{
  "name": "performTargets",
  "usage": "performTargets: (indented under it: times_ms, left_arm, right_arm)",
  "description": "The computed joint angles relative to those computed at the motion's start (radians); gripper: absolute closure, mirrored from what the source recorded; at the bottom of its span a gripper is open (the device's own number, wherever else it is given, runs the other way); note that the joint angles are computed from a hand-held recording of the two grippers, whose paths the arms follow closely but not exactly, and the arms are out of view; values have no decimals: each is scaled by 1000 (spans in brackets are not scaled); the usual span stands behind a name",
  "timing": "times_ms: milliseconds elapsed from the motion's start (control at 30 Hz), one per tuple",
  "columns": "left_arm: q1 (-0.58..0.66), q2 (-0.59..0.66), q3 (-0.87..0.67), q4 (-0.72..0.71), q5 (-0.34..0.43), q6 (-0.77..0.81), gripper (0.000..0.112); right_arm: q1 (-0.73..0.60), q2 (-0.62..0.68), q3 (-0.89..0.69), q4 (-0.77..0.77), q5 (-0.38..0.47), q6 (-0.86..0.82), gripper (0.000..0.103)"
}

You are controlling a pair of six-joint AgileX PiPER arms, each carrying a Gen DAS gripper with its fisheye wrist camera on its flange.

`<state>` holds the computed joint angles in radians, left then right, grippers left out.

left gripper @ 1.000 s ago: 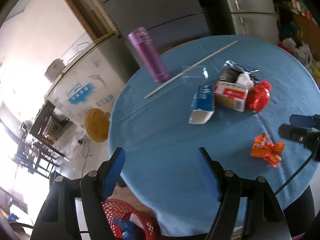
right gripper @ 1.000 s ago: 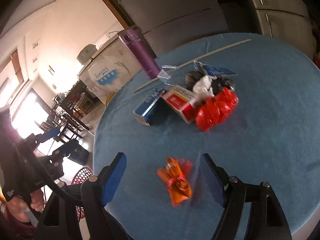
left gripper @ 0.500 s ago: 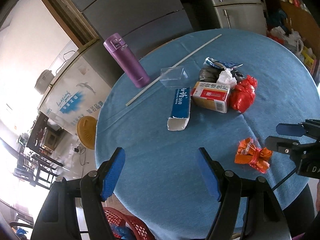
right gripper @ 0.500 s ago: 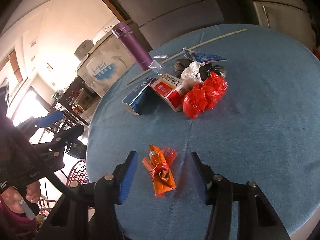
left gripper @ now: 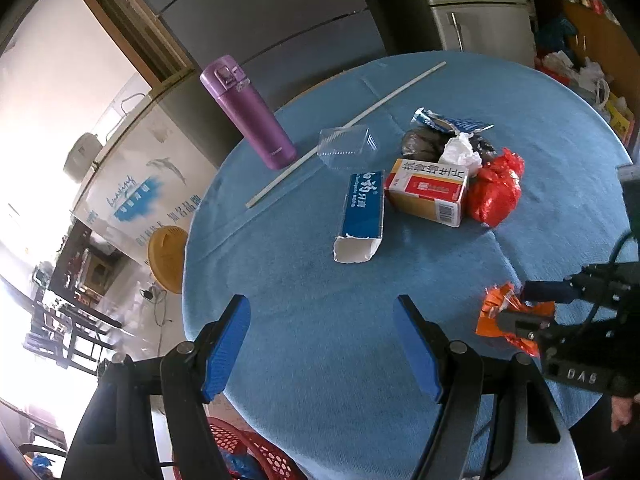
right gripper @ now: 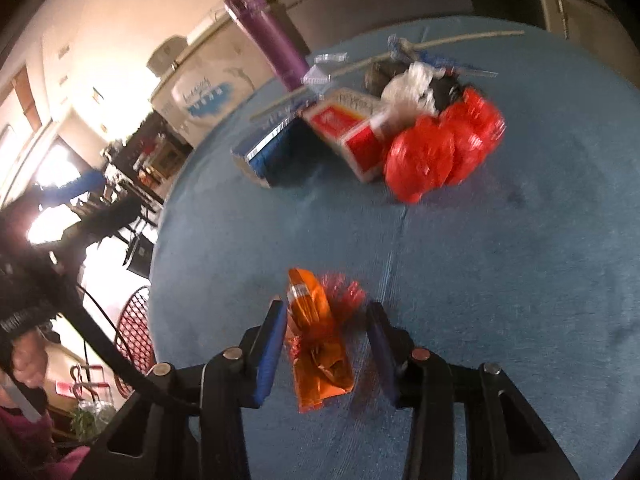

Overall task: Collect trash
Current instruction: 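Grasp the orange plastic bag with the right tool, then grasp the blue toothpaste box with the left tool while the right tool holds the orange bag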

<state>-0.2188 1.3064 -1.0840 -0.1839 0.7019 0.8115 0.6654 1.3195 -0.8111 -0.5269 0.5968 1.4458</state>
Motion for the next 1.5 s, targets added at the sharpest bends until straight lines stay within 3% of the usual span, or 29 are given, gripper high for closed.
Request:
performTargets:
  times_ms: [67, 233, 433, 567, 767, 1100, 1167, 1200, 1233, 1300, 1367, 1433, 1500]
  left_arm:
    - [16, 34, -31, -27, 24, 17, 38]
    - [31, 177, -176, -77, 144, -4, 38]
    - [7, 354, -390, -158, 379, -69, 38]
    - [-23, 362, -385, -108, 266, -135, 35]
    - [-78, 448, -430, -19, 223, -211, 34]
    - [-47, 517, -492, -133, 315, -145, 34]
    - [-23, 505, -493, -172, 338, -122, 34]
    - [-9, 496, -494, -201, 357, -101, 34]
    - [-5, 490, -494, -218, 367, -88, 34]
    - [-10, 480, -493, -228, 377, -70, 34]
    - [-35, 494, -504, -212, 367, -77, 34]
    - [-59, 503, -503, -186, 357, -102, 34]
    - [-76, 517, -505, -163, 345, -127, 34]
  right_arm:
    - [10, 21, -18, -6, 14, -17, 60]
    - [31, 37, -19, -55, 14, 17, 75]
    - [41, -23, 42, -141, 21, 172, 77]
    - [5, -97, 98, -140, -8, 207, 78]
    - [-59, -188, 183, -149, -98, 256, 78]
    - [-54, -264, 186, -84, -61, 203, 74]
    - [-86, -263, 192, -30, -94, 142, 65]
    - [-86, -256, 189, -23, -92, 134, 41]
    - [-74, -248, 187, -49, -88, 162, 25]
    - [-33, -239, 193, -141, -84, 252, 25]
    - [20, -181, 148, -174, -10, 254, 30]
    - [37, -119, 104, -147, 26, 200, 52]
    - [46, -73, 82, -129, 32, 172, 58]
